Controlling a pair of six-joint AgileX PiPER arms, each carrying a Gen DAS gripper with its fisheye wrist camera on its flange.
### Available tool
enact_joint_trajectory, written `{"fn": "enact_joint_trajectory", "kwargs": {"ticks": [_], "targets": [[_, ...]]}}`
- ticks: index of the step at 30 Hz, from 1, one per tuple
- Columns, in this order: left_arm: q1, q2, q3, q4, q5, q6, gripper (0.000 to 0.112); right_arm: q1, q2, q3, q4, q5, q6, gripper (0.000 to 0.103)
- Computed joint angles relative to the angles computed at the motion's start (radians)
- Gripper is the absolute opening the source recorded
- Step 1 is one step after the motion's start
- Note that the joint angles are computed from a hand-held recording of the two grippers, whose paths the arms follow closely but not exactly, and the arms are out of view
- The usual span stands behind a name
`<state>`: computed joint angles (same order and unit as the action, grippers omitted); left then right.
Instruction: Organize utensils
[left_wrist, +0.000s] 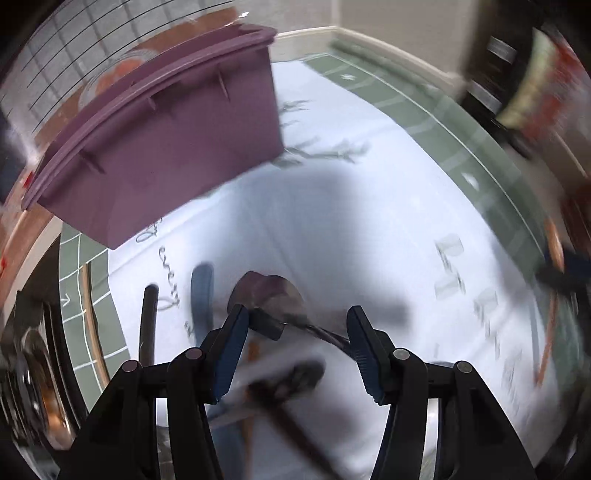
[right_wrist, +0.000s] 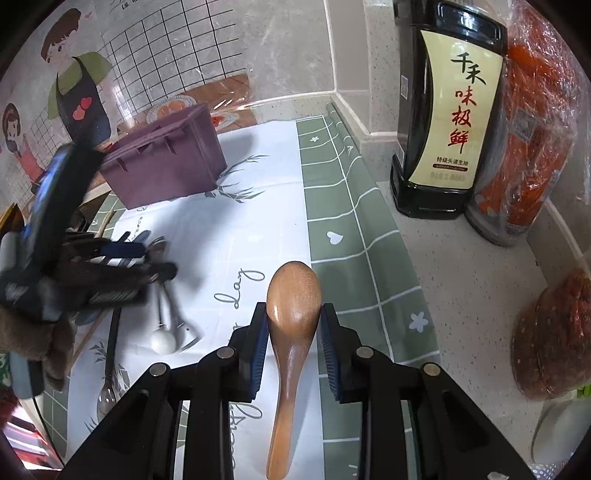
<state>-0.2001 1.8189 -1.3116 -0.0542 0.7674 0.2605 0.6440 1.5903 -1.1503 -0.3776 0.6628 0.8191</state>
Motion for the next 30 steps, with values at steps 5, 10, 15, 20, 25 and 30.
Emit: {"fn": "enact_joint_trajectory", "kwargs": {"ticks": [5, 10, 15, 20, 25, 30], "targets": [[0.153, -0.022, 0.002, -0.131, 0.103, 0.153, 0.057, 0.010, 0.016, -0.032, 0.005, 0.018, -0.022, 0.025], [0.276, 0.069, -0.166, -0.326, 0.332, 0.058, 0.057, 0.025, 0.070, -0.091, 0.043, 0.022, -0.074, 0.025], [0.191, 0.123, -0.259, -0.206, 0.356, -0.181, 0.049, 0.067, 0.104, -0.129, 0.001, 0.047, -0.052, 0.025], [0.025, 0.073, -0.158, 0.075, 0.204, -0.328, 0.035, 0.066, 0.108, -0.132, -0.010, 0.058, -0.038, 0.025], [0.106, -0.075, 0.062, -0.119, 0.036, -0.097, 0.033, 0.048, 0.078, -0.105, -0.016, 0.048, -0.019, 0.025], [0.136, -0.323, 0.294, -0.247, -0.122, 0.081, 0.033, 0.051, 0.068, -0.111, -0.032, 0.048, -0.013, 0.025]]}}
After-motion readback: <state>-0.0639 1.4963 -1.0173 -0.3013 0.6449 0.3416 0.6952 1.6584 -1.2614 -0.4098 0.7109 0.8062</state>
